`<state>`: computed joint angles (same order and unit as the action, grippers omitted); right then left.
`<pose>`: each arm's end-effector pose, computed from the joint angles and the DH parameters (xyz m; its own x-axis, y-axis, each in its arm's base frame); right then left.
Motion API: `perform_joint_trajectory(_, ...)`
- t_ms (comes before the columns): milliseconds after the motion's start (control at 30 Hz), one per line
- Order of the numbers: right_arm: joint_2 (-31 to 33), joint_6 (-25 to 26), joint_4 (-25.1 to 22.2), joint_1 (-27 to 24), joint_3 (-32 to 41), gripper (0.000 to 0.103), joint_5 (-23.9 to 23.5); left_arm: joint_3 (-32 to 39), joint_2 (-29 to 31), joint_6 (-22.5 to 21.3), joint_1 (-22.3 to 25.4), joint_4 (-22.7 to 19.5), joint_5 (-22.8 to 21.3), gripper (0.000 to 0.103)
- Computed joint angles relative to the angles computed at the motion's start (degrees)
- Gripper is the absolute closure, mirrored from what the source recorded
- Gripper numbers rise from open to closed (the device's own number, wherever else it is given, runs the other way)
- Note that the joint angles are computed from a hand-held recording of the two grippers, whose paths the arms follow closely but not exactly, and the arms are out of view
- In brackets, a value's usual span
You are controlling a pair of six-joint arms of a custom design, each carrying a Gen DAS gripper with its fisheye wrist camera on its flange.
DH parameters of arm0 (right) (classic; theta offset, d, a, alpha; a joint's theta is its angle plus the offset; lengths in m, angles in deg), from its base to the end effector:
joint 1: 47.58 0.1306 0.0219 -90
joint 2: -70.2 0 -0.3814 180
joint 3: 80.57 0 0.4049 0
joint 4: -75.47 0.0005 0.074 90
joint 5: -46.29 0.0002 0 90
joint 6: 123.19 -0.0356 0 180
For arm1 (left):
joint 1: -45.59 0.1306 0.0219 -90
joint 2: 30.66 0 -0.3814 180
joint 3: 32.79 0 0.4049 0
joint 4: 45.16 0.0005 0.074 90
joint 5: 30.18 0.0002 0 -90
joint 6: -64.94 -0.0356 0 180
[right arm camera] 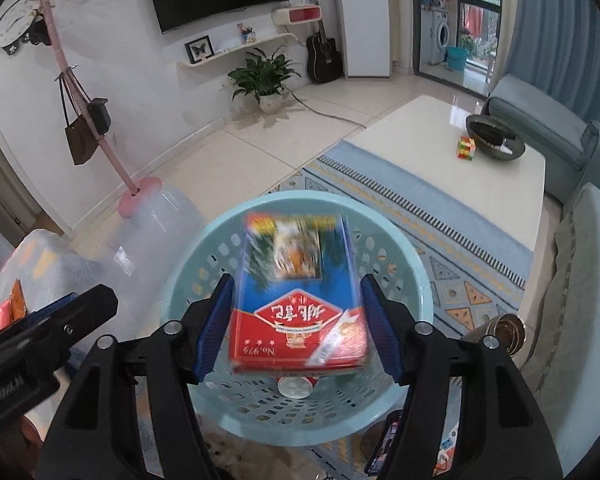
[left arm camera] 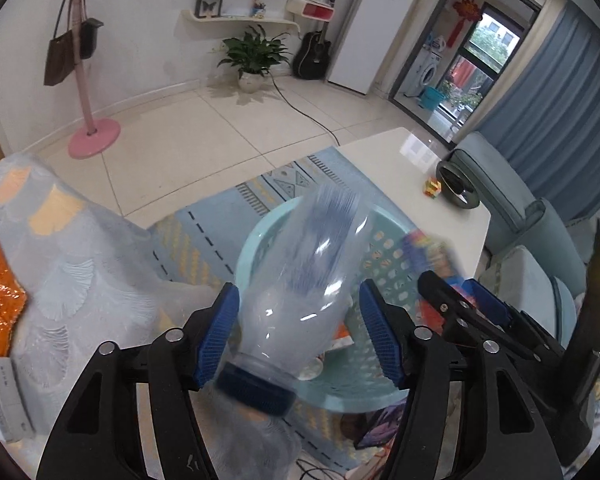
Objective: Collect trash
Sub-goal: 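Carry the card box with the right tool while the left tool carries the bottle, release both into basket, then move both tools back over the table toward the remaining items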
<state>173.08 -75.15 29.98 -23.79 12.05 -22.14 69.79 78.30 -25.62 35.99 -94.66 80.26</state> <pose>0.5229 0.2157 0.3416 -0.6867 0.3768 -0.6217 0.3675 0.9178 0.1503 0.5976 -0.1142 0.3573 -0.8128 0.1468 -0.5637 0.3574 0.8899 -0.2836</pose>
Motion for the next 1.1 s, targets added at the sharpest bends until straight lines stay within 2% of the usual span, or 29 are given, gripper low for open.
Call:
perform_joint_trajectory(33,-0.1,-0.4,-0.2,-0.2,-0.1,0.029,0.0,-0.2,-0.1,-0.3,0.2,0.2,0.4,0.037)
perform_joint_trajectory(100,-0.2,-0.9,-0.1,-0.4,-0.5,0.025,0.2,-1.1,-1.0,-0.8,0.4,0.7,1.1,0.032)
perform_joint_trajectory(333,-3.1,-1.8,0.2,1.2,-2.4,0.024,1.7,-5.2,-6.2,-1.1,2.8,3.3,3.7,0.025)
perform_joint_trajectory(633,-5.4,2.2,2.1,8.4,0.4,0.023,6.3,-13.2,-17.7,-1.9,8.7,7.0,6.2,0.022)
perform_joint_trajectory(833,-4.5,7.7,4.6,13.8,4.4,0.023,7.0,-16.9,-23.8,-1.6,15.0,8.1,6.9,0.022)
perform_joint_trajectory(1100,-1.4,18.1,10.1,19.7,9.4,0.023,6.5,-18.5,-27.8,0.3,25.2,9.4,5.1,0.022)
